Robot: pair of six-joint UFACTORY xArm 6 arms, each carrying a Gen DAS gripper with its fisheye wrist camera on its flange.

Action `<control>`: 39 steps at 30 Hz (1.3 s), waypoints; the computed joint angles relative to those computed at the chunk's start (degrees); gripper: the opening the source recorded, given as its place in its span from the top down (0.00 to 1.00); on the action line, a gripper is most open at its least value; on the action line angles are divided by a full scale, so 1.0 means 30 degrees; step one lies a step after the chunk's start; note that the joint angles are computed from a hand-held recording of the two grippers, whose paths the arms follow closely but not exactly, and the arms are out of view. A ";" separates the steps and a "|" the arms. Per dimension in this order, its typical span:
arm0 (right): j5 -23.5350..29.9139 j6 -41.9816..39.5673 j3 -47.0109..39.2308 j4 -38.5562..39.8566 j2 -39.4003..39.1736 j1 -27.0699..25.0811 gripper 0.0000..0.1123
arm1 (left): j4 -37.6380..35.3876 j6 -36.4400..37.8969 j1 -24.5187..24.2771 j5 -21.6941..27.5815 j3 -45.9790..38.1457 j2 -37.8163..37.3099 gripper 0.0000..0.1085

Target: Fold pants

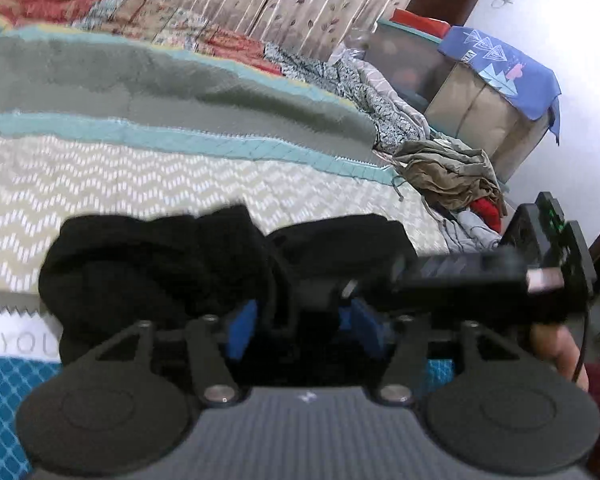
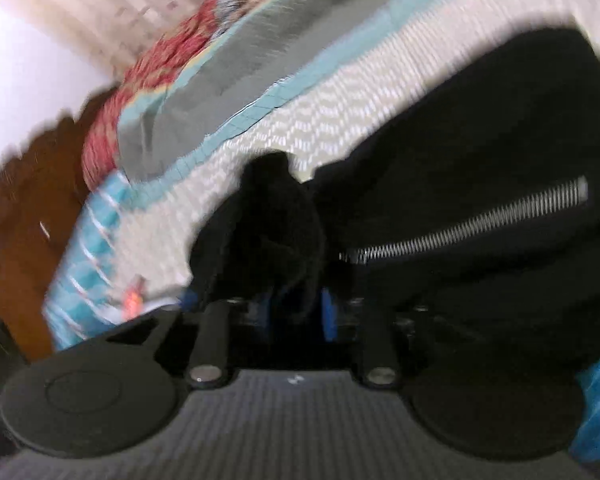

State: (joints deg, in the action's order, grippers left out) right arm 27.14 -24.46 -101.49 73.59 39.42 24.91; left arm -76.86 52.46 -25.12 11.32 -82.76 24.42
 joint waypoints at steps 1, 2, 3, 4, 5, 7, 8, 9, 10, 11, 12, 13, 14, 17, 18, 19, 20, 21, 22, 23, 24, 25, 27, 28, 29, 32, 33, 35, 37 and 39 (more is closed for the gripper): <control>0.0475 -0.0204 0.0004 0.0672 -0.0051 -0.0229 0.50 | 0.0261 -0.0705 0.0164 0.0349 0.0175 -0.0069 0.42; 0.0810 -0.0526 -0.0038 0.1407 -0.0051 -0.0407 0.43 | 0.0573 -0.1394 0.0274 0.0625 0.0072 0.0051 0.41; 0.1076 -0.0624 -0.0149 0.1766 -0.0044 -0.0525 0.39 | 0.0696 -0.1885 0.0394 0.0853 0.0052 0.0114 0.41; 0.1277 -0.0569 -0.0448 0.1869 0.0114 -0.0600 0.37 | 0.0569 -0.2000 0.0428 0.0913 0.0185 0.0067 0.41; 0.1351 -0.0209 -0.0731 0.1496 0.0247 -0.0590 0.35 | 0.0518 -0.2062 0.0423 0.0920 0.0350 -0.0016 0.41; 0.1245 0.0804 -0.1535 -0.0070 0.0647 -0.0427 0.33 | 0.1217 -0.2625 0.0436 0.1116 0.0088 0.0228 0.40; 0.1205 0.1251 -0.2006 -0.0906 0.0898 -0.0289 0.31 | 0.1473 -0.2744 0.0358 0.1162 0.0104 0.0246 0.39; 0.1317 0.1639 -0.2598 -0.1716 0.1237 -0.0194 0.29 | 0.1625 -0.2684 0.0292 0.1238 0.0224 0.0168 0.38; 0.1526 0.1938 -0.3161 -0.2445 0.1551 -0.0117 0.28 | 0.1827 -0.2665 0.0165 0.1210 0.0190 0.0237 0.36; 0.1741 0.2439 -0.3897 -0.3409 0.1972 -0.0001 0.27 | 0.2048 -0.2676 0.0011 0.1061 0.0299 0.0185 0.35; 0.1910 0.3142 -0.4635 -0.4671 0.2418 0.0133 0.26 | 0.2248 -0.2565 -0.0114 0.0980 0.0435 0.0105 0.33; 0.2099 0.4142 -0.5399 -0.6207 0.2905 0.0218 0.26 | 0.2331 -0.2428 -0.0178 0.0918 0.0602 -0.0035 0.33; 0.2001 0.5061 -0.5773 -0.7890 0.3175 0.0408 0.27 | 0.2314 -0.2243 -0.0193 0.0912 0.0801 -0.0223 0.33; 0.1586 0.4628 -0.5092 -0.8819 0.2779 0.0670 0.70 | -0.0104 -0.0266 0.0278 0.1676 0.1697 -0.1367 0.33; 0.1741 0.3900 -0.4622 -0.7710 0.2473 0.0562 0.77 | -0.0996 0.0334 0.0467 0.1786 0.1990 -0.1777 0.33; 0.2358 0.3165 -0.4441 -0.5819 0.2314 0.0335 0.79 | -0.2192 0.1134 0.0692 0.1749 0.2403 -0.2298 0.33; 0.3565 0.3019 -0.4688 -0.3823 0.2405 -0.0026 0.80 | -0.3591 0.2019 0.0950 0.1593 0.2829 -0.2839 0.33; 0.4604 0.2855 -0.4819 -0.1836 0.2507 -0.0326 0.81 | -0.5045 0.2804 0.1255 0.1322 0.3215 -0.3363 0.33; 0.5533 0.2612 -0.4924 0.0160 0.2633 -0.0568 0.81 | -0.6283 0.3366 0.1550 0.0997 0.3510 -0.3791 0.33; 0.6005 0.2284 -0.5141 0.1529 0.2837 -0.0610 0.81 | -0.7561 0.3893 0.1875 0.0613 0.3737 -0.4187 0.33; 0.6573 0.2329 -0.5510 0.2156 0.3062 -0.0651 0.81 | -0.8869 0.4515 0.2163 0.0277 0.3883 -0.4497 0.32; 0.6838 0.2574 -0.6226 0.2464 0.3494 -0.0500 0.81 | -1.0401 0.5362 0.2497 0.0007 0.4031 -0.4839 0.33; 0.7668 0.3356 -0.8096 0.2755 0.4554 -0.0324 0.81 | -1.3351 0.7375 0.3146 -0.0275 0.4325 -0.5478 0.33; 0.8031 0.3536 -0.9133 0.3044 0.5121 -0.0194 0.81 | -1.4678 0.8413 0.3412 -0.0420 0.4428 -0.5759 0.33; 0.8267 0.3338 -0.9898 0.3411 0.5516 -0.0111 0.81 | -1.5630 0.9200 0.3639 -0.0545 0.4506 -0.5972 0.33; 0.8181 0.1426 -1.1192 0.3327 0.5930 0.0074 0.81 | -1.6476 0.9965 0.3895 -0.1051 0.4669 -0.6191 0.32; 0.7427 0.1384 -1.1014 0.1871 0.5702 0.0211 0.81 | -1.6035 0.9462 0.3883 -0.1074 0.4735 -0.6117 0.31; 0.6048 0.3112 -1.0599 -0.2127 0.5720 0.0489 0.81 | -1.4565 0.7815 0.3677 -0.1131 0.4565 -0.5608 0.31; 0.4113 0.5607 -0.8488 -0.6124 0.5174 0.0794 0.81 | -1.3227 0.6500 0.3606 -0.1009 0.4811 -0.5424 0.31; 0.3081 0.6235 -0.7746 -0.8016 0.4958 0.0952 0.79 | -1.1804 0.5081 0.3136 -0.1390 0.4608 -0.4824 0.30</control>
